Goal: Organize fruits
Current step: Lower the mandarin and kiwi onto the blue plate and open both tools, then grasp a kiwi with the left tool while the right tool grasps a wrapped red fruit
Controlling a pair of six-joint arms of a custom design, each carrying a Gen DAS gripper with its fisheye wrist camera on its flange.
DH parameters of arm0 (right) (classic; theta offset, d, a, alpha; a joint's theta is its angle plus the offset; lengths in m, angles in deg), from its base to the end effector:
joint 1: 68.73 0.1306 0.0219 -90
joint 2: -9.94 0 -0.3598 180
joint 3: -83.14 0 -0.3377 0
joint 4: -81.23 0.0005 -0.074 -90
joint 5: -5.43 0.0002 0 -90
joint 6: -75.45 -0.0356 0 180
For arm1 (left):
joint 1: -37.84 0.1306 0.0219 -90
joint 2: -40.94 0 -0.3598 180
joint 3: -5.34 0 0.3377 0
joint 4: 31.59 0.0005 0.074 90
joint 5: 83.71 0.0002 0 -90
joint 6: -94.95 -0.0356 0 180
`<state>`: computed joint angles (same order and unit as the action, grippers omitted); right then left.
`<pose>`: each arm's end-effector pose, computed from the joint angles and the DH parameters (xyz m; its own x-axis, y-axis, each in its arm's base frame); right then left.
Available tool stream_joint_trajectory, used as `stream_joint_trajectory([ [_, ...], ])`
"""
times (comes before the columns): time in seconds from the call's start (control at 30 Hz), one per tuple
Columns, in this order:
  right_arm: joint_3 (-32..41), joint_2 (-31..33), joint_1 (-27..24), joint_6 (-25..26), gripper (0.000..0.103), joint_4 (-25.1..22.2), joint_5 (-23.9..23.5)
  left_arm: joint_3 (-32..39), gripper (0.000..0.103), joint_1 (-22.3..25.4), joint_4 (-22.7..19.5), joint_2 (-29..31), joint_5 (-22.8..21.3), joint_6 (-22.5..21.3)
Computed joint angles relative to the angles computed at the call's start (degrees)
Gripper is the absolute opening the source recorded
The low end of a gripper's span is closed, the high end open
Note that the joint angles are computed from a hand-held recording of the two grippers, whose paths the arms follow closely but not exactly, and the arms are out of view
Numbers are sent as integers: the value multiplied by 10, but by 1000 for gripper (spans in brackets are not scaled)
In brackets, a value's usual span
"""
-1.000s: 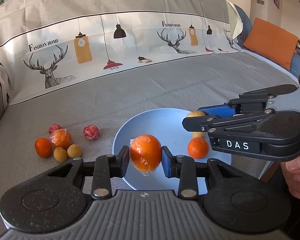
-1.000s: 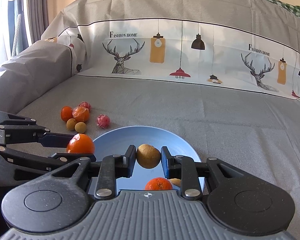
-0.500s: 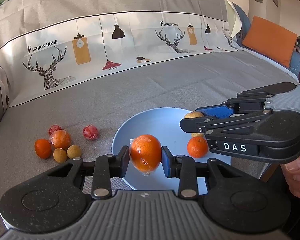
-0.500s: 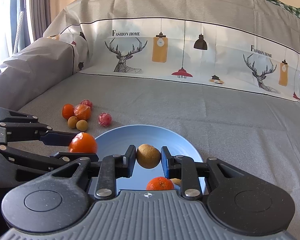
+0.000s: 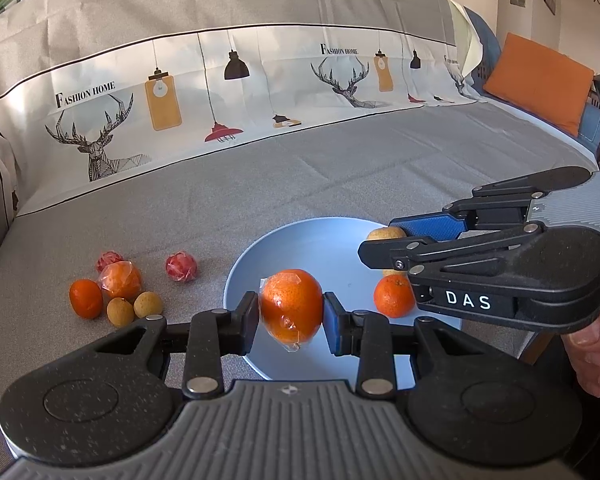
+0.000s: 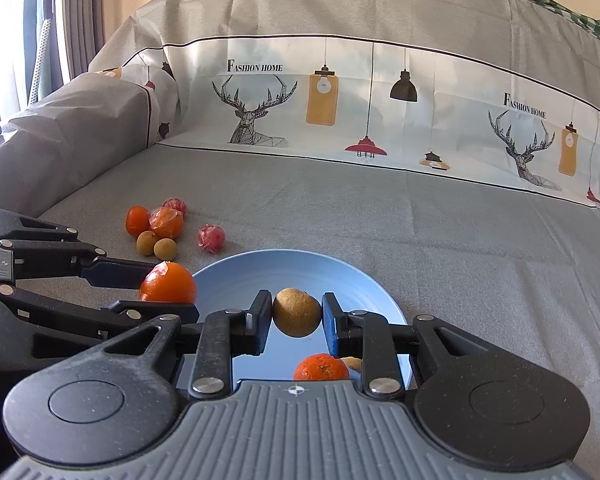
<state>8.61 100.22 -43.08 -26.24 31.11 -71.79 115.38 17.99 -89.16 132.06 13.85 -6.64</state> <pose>0.3990 0.1823 0.5165 -0.5579 -0.0487 -0.8285 -0.1487 0.9880 0.0421 0.4061 -0.1521 0.5314 -0.4884 0.3881 -0.7816 0.5424 0.8366 0.0764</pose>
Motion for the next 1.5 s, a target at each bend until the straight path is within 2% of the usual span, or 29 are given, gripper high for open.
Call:
stream_joint_trajectory([
  [0.2, -1, -1, 0, 4, 28, -1, -2, 4, 38, -1, -4, 1, 2, 2],
  [0.27, 0, 0, 0, 6, 28, -3, -1, 4, 41, 1, -2, -1, 7, 3],
  [0.3, 1, 0, 1, 6, 31, -4, 2, 4, 41, 1, -1, -1, 9, 5],
  [0.33, 1, 1, 1, 6, 38, -5, 4, 5, 41, 2, -2, 0, 9, 5],
  [0.4, 1, 0, 1, 5, 44, -4, 7, 5, 41, 1, -3, 1, 6, 5],
  [0.73, 5, 4, 0, 5, 51, -11, 12, 2, 41, -1, -1, -1, 0, 7],
  [1.23, 3, 3, 1, 7, 52, -9, 15, 5, 41, 3, 3, 0, -15, 10],
  [1.43, 4, 0, 4, 1, 51, -1, 21, -6, 34, 8, 43, -16, -38, 15],
  [1.5, 5, -2, 4, -7, 51, 5, 22, 7, 27, 20, 46, -13, -35, 23],
])
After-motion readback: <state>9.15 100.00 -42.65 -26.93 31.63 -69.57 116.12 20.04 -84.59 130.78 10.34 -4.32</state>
